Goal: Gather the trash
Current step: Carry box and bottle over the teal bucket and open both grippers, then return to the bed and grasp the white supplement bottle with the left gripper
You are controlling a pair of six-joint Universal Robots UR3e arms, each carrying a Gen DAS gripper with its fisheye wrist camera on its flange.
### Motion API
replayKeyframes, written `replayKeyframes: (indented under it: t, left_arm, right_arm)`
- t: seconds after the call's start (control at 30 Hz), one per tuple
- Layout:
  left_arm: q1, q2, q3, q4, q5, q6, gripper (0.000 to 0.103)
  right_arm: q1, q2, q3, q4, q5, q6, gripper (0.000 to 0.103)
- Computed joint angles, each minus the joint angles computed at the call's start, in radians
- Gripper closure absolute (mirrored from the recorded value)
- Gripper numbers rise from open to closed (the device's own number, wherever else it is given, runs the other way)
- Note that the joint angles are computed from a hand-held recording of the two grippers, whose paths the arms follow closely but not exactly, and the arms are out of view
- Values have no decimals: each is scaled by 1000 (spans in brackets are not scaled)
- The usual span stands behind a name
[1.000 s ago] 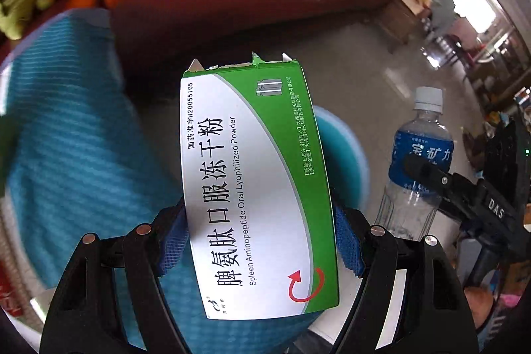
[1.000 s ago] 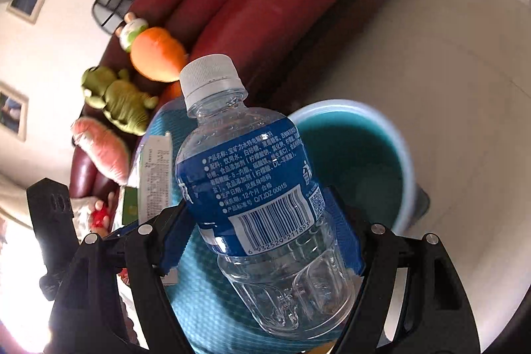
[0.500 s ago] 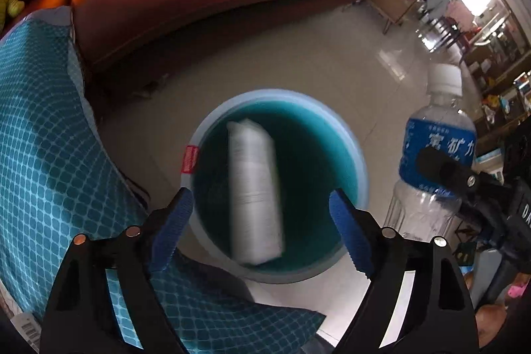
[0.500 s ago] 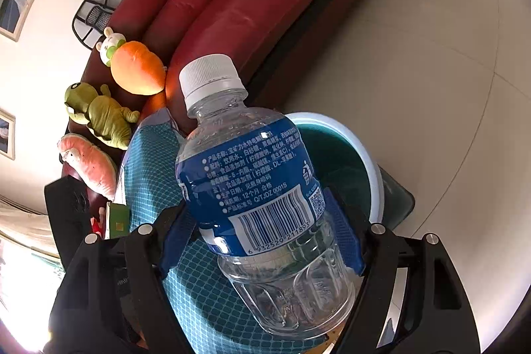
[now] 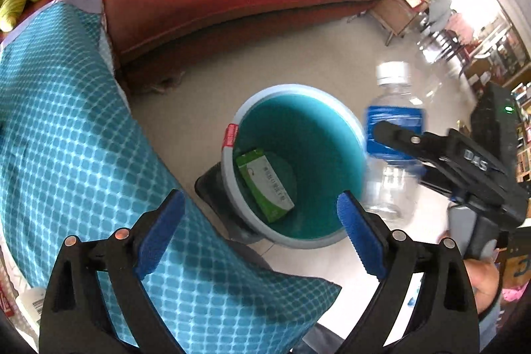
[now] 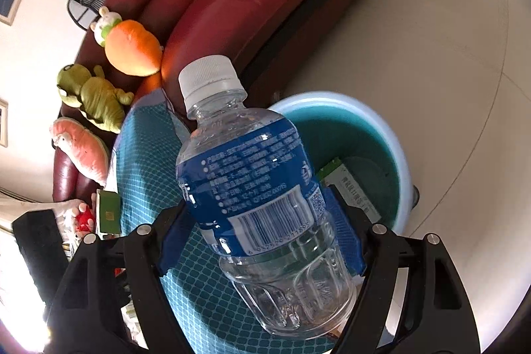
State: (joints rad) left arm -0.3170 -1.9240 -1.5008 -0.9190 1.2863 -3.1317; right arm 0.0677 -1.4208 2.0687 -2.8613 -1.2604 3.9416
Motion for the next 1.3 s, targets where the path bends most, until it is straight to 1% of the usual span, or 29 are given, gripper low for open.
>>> replayKeyframes:
  t: [0.13,0.33,0.37,0.43,0.57,0.7,0.77,0.93,1.07,1.17,1.3]
  left_arm:
    - [24,53,-62,-2,-16,18,9]
    - [57,131,-143,-18,-34,38,9]
    - [64,150,-161,-17,-35,44,9]
    - [84,203,-209,-18,-38,56,9]
    - [130,297,-293,-26,-47,76,9]
    - [205,418,-379,-70,-62,120,9]
    - [242,482,-419,-89,-69,145,9]
    - [390,673,-514,-198,-110,262,9]
    - [557,828,-557,-347,-154,404,9]
    - [707,925,-564,-476,-190,523,8]
    - [971,1022,-549,-689,-247,726,8]
  right_arm:
    - [28,19,-38,39,-36,18,25]
    - [71,-10,-74,110,-85,23,24]
    - [81,-13,-86,125,-93,25,23]
    - [109,-14,-112,153,-114,33,20]
    - [152,-12,-143,181,-127,43,20]
    - [205,14,-200,208,-133,68,20]
    - [246,37,-253,235,-152,77,20]
    - [334,96,-392,314,-184,87,20]
    - [396,161,-524,386,-198,90,20]
    - [444,240,-670,458,-201,78,20]
    - [502,382,-920,573,-196,58,20]
